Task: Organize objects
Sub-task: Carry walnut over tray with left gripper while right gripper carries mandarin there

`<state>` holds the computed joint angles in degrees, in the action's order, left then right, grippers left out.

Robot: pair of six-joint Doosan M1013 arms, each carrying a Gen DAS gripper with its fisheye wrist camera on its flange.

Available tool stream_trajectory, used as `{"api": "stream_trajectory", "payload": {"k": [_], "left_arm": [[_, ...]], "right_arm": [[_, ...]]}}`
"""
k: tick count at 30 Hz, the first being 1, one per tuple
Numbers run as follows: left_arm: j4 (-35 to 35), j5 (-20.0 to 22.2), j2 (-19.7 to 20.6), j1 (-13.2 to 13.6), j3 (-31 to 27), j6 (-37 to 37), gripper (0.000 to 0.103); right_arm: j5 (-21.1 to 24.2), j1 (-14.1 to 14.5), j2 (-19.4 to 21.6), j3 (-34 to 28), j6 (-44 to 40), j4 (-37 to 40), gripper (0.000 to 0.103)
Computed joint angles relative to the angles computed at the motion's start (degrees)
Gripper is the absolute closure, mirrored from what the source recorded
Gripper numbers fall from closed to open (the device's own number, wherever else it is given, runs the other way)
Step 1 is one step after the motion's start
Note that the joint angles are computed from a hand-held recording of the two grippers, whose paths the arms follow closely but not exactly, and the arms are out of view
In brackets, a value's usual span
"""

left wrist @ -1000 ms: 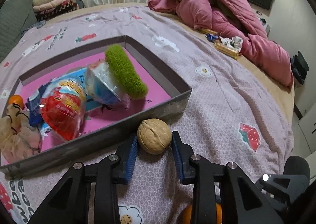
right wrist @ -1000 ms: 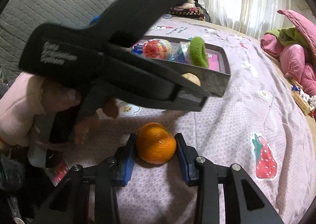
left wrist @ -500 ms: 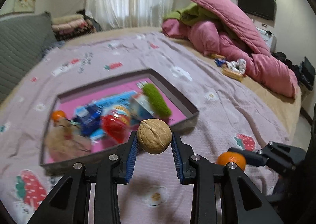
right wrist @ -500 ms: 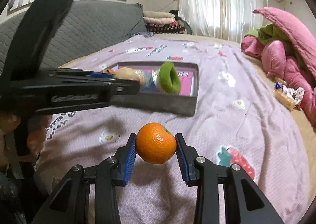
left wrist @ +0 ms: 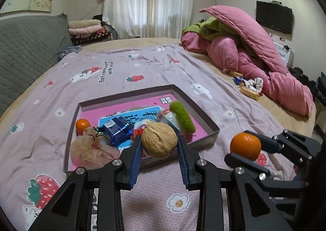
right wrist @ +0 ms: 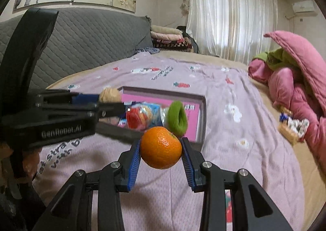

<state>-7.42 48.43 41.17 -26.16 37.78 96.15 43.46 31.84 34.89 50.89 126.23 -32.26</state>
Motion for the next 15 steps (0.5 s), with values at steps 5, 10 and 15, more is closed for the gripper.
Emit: {"api": "stream_trajectory", "payload": {"k": [5,10,15], "left_arm": [[1.8,-1.84,-0.39,0.32,0.99,-2.13,0.069],[3.11,-1.63,0.09,1.02,0.38,-4.87,0.069],[4.86,-1.1,0.73,1.71,-0.52,-7.83,0.069]], "right_arm": [[1.36,-0.12,1.97,-4.0,-0.34,-0.42,0.064],[2.42,-0.32,3.76,-7.41,-0.45,-0.55,0.064],[3.2,-0.57,4.95,-9.76,-0.71,-0.75,0.064]]}}
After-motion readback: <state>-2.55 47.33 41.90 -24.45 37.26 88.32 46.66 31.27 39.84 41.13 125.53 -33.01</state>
